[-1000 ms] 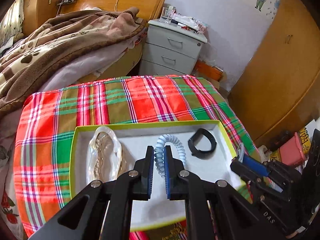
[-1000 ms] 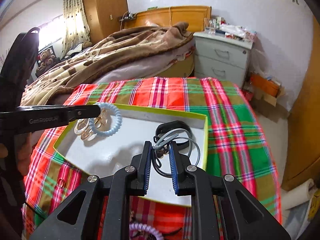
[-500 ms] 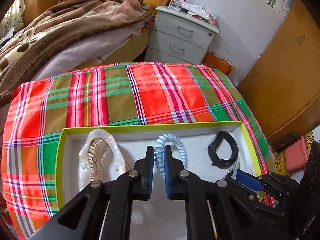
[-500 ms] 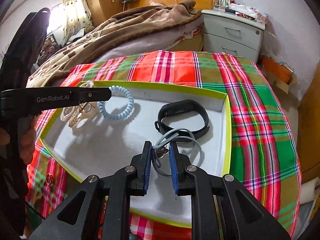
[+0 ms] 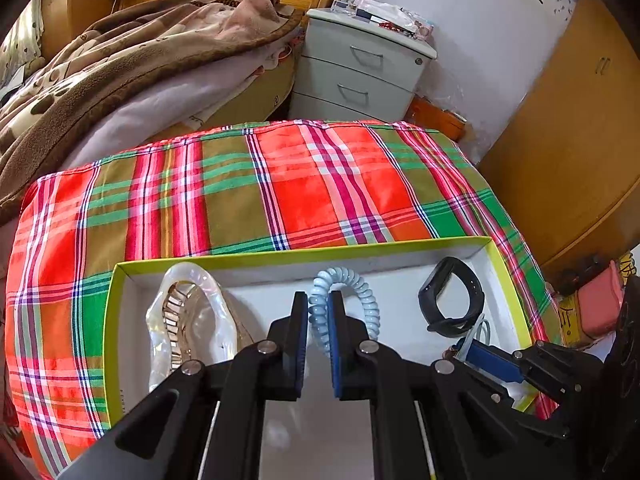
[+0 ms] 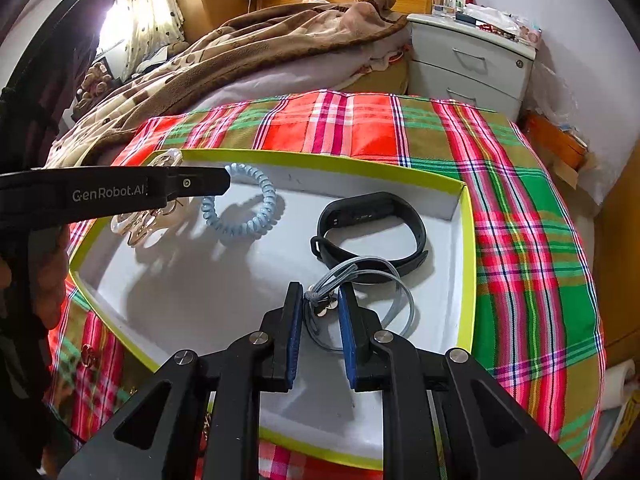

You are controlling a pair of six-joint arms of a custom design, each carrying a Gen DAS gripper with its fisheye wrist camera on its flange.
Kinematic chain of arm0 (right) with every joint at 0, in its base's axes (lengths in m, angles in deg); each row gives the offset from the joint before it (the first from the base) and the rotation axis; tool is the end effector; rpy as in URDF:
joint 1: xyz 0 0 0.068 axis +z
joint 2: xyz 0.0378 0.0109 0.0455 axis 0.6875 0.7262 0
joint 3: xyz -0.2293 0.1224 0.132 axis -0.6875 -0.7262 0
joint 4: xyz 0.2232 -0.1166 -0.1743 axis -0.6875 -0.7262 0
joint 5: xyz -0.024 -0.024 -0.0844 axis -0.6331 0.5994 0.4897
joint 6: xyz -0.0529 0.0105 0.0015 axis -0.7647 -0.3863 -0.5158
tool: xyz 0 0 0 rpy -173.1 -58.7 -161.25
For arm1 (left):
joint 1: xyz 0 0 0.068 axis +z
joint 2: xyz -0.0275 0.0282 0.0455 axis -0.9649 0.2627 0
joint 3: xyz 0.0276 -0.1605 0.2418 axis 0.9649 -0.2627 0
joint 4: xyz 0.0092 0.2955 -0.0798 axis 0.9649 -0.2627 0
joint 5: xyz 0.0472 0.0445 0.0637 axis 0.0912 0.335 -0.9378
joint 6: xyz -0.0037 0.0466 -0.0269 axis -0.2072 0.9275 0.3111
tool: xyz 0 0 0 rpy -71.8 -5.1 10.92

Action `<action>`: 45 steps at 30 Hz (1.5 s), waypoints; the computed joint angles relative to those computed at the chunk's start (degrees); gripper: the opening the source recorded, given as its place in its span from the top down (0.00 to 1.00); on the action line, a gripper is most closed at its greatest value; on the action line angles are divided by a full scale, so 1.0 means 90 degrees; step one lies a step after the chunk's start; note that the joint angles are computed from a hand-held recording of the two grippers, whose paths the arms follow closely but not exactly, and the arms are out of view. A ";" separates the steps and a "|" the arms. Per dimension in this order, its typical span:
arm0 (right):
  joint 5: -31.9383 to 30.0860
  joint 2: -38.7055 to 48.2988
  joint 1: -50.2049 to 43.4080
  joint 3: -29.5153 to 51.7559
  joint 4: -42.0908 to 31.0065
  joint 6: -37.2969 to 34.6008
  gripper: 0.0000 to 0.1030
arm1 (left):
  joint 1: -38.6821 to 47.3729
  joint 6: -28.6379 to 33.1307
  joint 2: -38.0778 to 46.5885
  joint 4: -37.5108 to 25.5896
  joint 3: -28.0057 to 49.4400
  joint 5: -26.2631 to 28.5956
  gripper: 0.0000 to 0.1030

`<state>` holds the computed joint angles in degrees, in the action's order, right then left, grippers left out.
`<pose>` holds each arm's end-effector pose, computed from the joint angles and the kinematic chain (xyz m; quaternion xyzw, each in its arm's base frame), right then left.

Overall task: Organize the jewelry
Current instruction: 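Carry the spiral tie and grey cords into the box lid and release both, then move both tools back over the remaining jewelry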

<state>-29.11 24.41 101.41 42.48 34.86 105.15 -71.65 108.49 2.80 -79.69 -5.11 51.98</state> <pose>0.1045 0.1390 0.1492 0.0120 0.9573 0.0493 0.2847 0.1997 -0.0045 0.1457 0.2036 0.9351 -0.1697 0.2354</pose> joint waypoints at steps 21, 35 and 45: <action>0.0127 -0.0224 0.0001 -0.0049 -0.0128 0.0110 0.65 | -0.0090 -0.0056 -0.0139 -0.0147 0.0039 -0.0155 0.72; 0.1059 -0.0995 0.1305 0.0060 -0.1405 0.1743 0.65 | 0.1154 0.1069 -0.1459 -0.1628 -0.0045 0.0650 0.65; 0.1804 -0.1362 0.3461 0.0204 -0.2942 0.4176 0.65 | 0.3779 0.3864 -0.1613 -0.3618 0.0091 0.1429 0.64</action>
<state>-12.87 12.15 132.56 44.32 8.38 142.74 -37.64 143.26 -11.72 -112.25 -4.29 64.84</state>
